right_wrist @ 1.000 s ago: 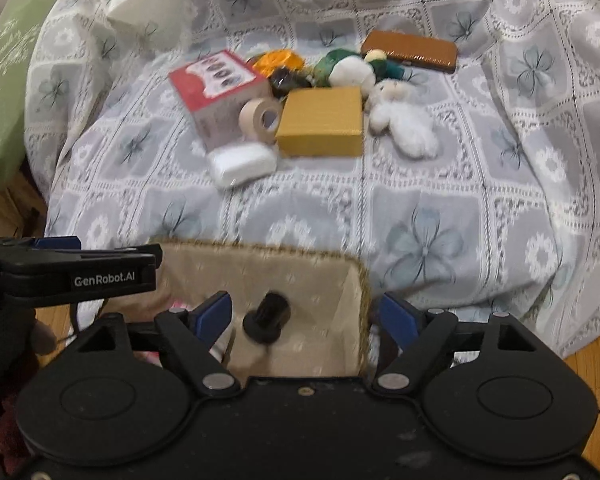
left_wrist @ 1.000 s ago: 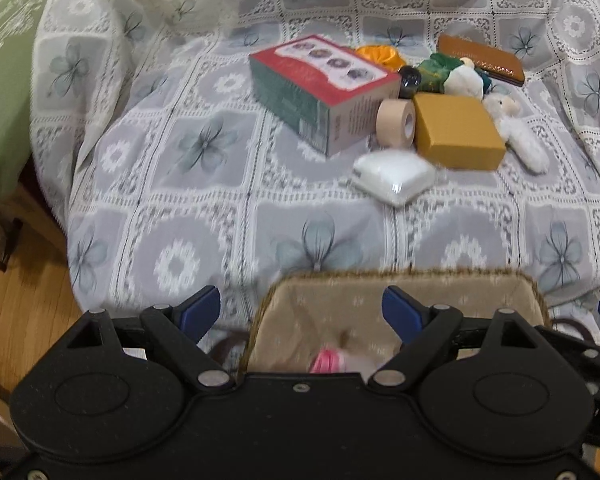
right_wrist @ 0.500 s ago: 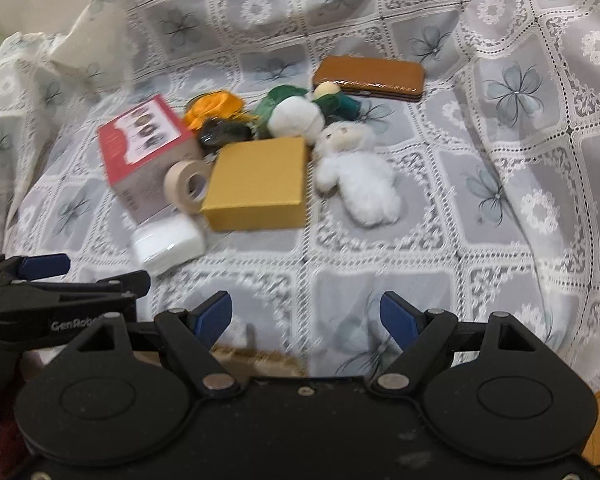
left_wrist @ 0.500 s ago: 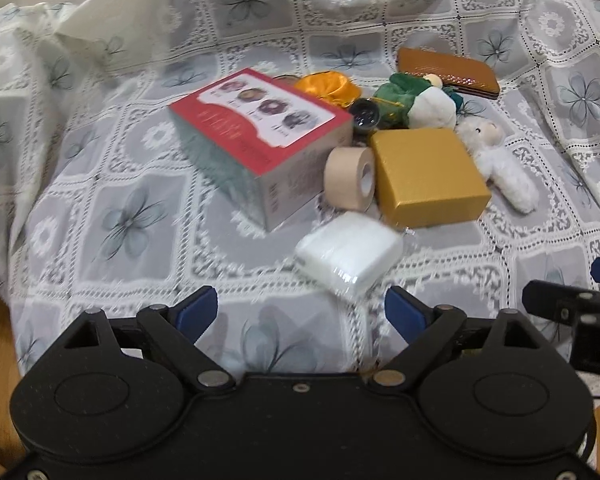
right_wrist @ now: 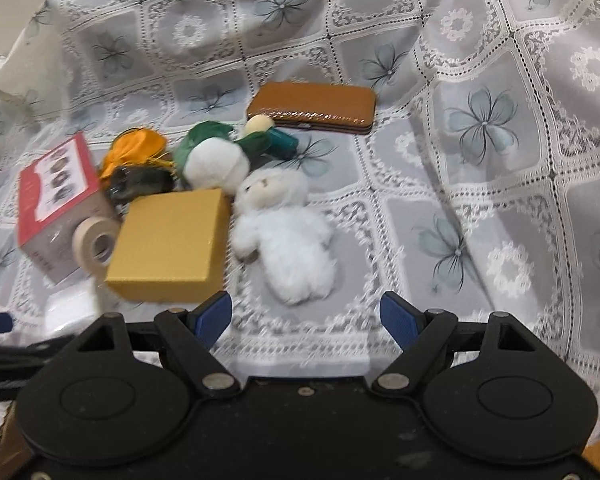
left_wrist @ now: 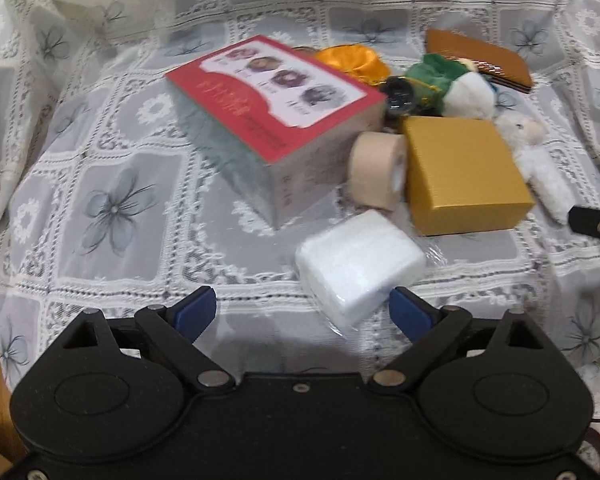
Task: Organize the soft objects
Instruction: 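Grasp the white plush bear with the right tool while the left tool grasps the cotton pad pack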
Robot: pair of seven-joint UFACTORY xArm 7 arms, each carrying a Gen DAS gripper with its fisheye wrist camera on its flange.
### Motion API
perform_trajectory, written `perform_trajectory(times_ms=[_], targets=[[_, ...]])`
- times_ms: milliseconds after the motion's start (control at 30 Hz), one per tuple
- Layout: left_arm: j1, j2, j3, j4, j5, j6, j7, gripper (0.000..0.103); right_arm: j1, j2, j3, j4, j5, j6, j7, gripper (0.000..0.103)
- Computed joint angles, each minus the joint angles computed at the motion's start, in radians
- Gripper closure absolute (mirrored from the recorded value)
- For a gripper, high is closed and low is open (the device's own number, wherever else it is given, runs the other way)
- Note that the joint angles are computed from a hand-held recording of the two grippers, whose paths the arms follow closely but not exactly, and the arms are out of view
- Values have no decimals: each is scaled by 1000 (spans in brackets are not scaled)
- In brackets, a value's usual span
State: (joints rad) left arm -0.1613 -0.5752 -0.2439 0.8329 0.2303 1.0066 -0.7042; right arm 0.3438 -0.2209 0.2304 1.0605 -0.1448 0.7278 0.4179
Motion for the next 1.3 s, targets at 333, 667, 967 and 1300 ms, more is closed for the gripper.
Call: perform_trajectory(times_ms=[333, 667, 967, 1300], targets=[[14, -29, 23, -22, -28, 34, -7, 9, -6, 121, -8, 78, -80, -75, 35, 22], [15, -39, 25, -26, -36, 35, 2, 10, 29, 279, -40, 205, -115, -99, 53, 22], [9, -42, 32, -8, -60, 44, 22, 10, 54, 356, -69, 245, -115, -104, 50, 28], [1, -9, 21, 46, -74, 4, 35, 9, 48, 276, -69, 183, -86, -67, 53, 42]])
